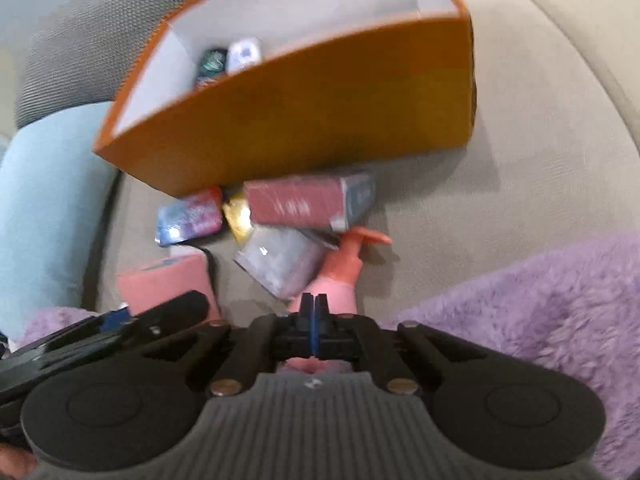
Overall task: Organize rigid objects
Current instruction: 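Carry the pink container and pink pump bottle with both tools into the orange box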
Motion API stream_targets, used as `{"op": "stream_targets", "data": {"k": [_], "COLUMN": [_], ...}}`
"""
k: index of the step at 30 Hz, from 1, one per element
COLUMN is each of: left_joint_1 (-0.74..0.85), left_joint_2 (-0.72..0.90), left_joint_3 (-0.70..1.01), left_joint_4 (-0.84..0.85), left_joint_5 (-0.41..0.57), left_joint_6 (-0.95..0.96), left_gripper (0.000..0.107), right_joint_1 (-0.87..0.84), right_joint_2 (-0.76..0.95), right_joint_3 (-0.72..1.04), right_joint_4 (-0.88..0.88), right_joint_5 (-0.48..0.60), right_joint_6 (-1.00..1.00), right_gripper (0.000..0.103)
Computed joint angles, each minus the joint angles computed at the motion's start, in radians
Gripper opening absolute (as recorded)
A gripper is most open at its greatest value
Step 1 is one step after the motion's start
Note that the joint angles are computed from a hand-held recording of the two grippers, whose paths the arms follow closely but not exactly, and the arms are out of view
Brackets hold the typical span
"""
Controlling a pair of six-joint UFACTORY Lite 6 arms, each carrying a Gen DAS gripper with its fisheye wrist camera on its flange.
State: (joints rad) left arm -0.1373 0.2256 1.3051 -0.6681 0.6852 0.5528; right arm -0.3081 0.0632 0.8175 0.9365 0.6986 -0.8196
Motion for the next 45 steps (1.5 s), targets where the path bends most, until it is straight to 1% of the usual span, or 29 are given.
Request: {"op": "stream_targets", "data": {"k": [2,4,5,7,9,10,14,15,17,18,22,27,29,30,32,34,36,41,45], "left_joint_1": [-0.007,0.004,0.011,0.028,0.033,0.032,0.024,0.023,0.023,0.024,0.022,0.012,0.014,0.013,0.016,0.018,0.019,0.015,0.015], "left_joint_2": [-0.009,-0.017,-0.019,-0.016,-0.010,-0.005,0.019,0.025,0.043,0.049,0.079,0.112,0.119,0.122,0.120,0.117,0.105,0.054,0.012], "left_joint_3": [-0.002,-0.010,-0.014,-0.020,-0.022,-0.021,-0.007,-0.004,0.007,0.011,0.030,0.050,0.055,0.056,0.056,0.054,0.047,0.032,0.046], "left_joint_4": [0.021,0.016,0.007,-0.017,-0.027,-0.028,-0.020,-0.020,-0.017,-0.015,-0.010,-0.002,0.000,0.001,-0.003,-0.005,-0.004,-0.002,0.014], "left_joint_5": [-0.006,0.005,0.012,0.025,0.026,0.025,0.020,0.020,0.019,0.019,0.014,0.008,0.012,0.013,0.016,0.019,0.020,0.032,0.062], "left_joint_6": [-0.022,-0.019,-0.015,0.000,0.010,0.010,0.002,0.001,-0.005,-0.006,-0.025,-0.037,-0.033,-0.035,-0.030,-0.026,-0.020,-0.019,-0.038], "left_gripper": [0.064,0.064,0.064,0.064,0.064,0.064,0.064,0.064,0.064,0.064,0.064,0.064,0.064,0.064,0.064,0.064,0.064,0.064,0.064], "right_joint_1": [0.001,-0.009,-0.011,-0.019,-0.025,-0.019,0.001,0.007,0.022,0.033,0.073,0.097,0.107,0.106,0.097,0.100,0.088,0.039,-0.008], "right_joint_2": [0.007,0.023,0.030,0.039,0.057,0.061,0.105,0.118,0.154,0.171,0.245,0.330,0.341,0.342,0.335,0.297,0.243,0.091,-0.033], "right_joint_3": [0.008,0.016,0.017,0.014,0.018,0.015,0.026,0.032,0.049,0.059,0.104,0.145,0.150,0.150,0.145,0.121,0.079,0.010,-0.026], "right_joint_4": [-0.021,-0.027,-0.025,-0.024,-0.012,-0.008,0.006,0.011,0.022,0.025,0.022,0.080,0.093,0.105,0.117,0.105,0.097,0.069,0.039], "right_joint_5": [0.003,0.029,0.034,0.035,0.037,0.031,0.018,0.014,0.006,-0.004,-0.030,-0.039,-0.044,-0.036,-0.015,-0.023,-0.025,0.028,0.075], "right_joint_6": [0.012,0.030,0.037,0.058,0.060,0.067,0.072,0.072,0.080,0.084,0.084,0.026,0.009,-0.007,-0.018,-0.027,-0.036,-0.048,-0.055], "right_gripper": [0.000,0.000,0.005,0.011,0.034,0.036,0.037,0.040,0.044,0.047,0.049,0.058,0.057,0.046,0.046,0.046,0.046,0.046,0.046]}}
